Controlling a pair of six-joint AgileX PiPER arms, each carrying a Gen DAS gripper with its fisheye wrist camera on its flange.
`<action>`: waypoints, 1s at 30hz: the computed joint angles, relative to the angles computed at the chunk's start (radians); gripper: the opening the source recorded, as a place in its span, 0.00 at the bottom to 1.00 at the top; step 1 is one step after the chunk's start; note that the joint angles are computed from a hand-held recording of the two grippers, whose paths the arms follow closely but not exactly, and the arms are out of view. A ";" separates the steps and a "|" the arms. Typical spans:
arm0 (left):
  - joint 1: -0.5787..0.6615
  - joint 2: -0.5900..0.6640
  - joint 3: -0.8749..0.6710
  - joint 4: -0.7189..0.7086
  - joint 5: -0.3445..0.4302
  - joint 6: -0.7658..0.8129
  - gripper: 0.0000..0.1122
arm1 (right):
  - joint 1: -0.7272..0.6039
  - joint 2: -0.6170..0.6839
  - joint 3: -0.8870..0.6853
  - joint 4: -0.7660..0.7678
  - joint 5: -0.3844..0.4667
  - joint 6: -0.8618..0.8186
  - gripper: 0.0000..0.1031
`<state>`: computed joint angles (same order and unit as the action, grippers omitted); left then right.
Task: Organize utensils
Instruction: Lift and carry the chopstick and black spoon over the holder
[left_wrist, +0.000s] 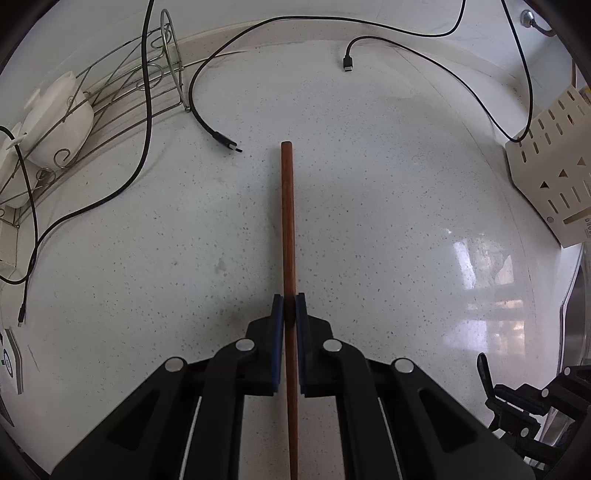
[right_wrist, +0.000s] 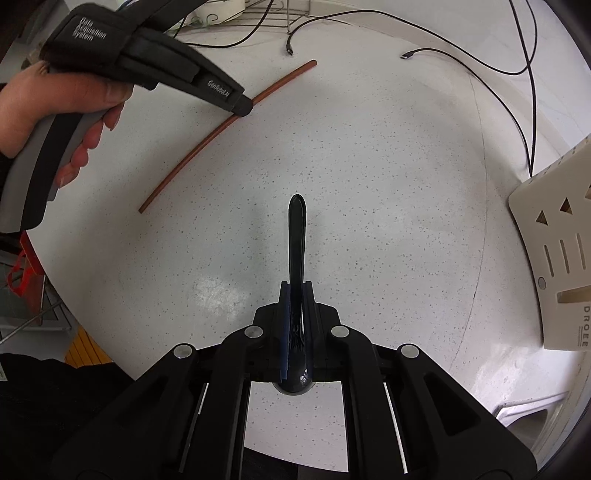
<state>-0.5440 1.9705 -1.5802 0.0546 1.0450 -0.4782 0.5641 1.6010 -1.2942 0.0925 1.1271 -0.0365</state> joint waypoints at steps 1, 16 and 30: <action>-0.004 -0.014 0.004 0.001 -0.005 -0.008 0.05 | -0.023 -0.036 0.039 0.020 -0.006 -0.010 0.06; -0.004 -0.251 0.188 -0.097 -0.163 0.005 0.05 | -0.327 -0.111 -0.010 0.281 0.035 -0.074 0.06; -0.001 -0.176 0.181 -0.187 -0.177 0.057 0.05 | -0.453 -0.124 -0.002 0.307 0.025 -0.127 0.06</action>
